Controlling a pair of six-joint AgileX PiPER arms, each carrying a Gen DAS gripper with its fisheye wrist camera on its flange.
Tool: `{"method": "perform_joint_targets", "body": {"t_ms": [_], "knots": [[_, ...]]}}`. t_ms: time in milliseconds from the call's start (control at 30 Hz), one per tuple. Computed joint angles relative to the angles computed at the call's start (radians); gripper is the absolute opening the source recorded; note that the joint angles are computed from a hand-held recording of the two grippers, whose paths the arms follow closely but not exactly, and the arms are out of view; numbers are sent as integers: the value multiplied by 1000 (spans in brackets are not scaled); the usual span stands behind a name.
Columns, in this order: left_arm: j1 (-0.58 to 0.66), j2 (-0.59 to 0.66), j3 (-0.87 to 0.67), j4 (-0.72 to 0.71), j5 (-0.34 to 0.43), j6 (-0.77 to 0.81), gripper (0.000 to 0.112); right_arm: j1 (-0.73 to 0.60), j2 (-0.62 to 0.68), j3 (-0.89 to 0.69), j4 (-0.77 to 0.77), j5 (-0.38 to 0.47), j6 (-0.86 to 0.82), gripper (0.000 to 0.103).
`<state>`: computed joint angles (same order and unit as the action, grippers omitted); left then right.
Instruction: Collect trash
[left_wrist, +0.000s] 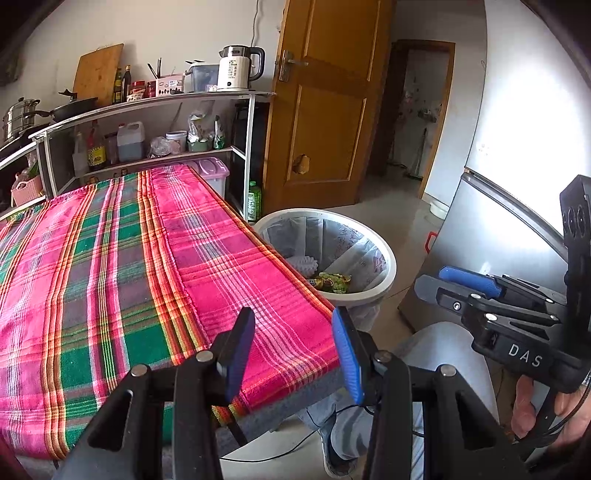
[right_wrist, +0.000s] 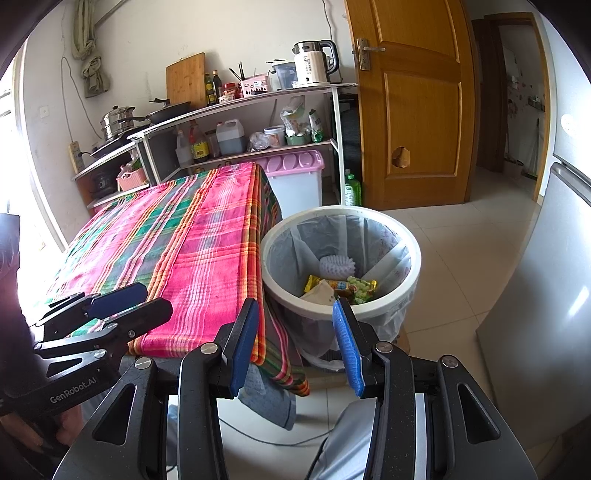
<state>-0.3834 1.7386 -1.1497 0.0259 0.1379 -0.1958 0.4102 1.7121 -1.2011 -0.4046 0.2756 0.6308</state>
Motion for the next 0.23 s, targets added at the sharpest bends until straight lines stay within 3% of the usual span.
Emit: {"method": "perform_joint_targets", "body": {"t_ms": [233], "knots": [[-3,2,5,39,-12,-40,45,-2,2,0,-2,-2,2,43]]}}
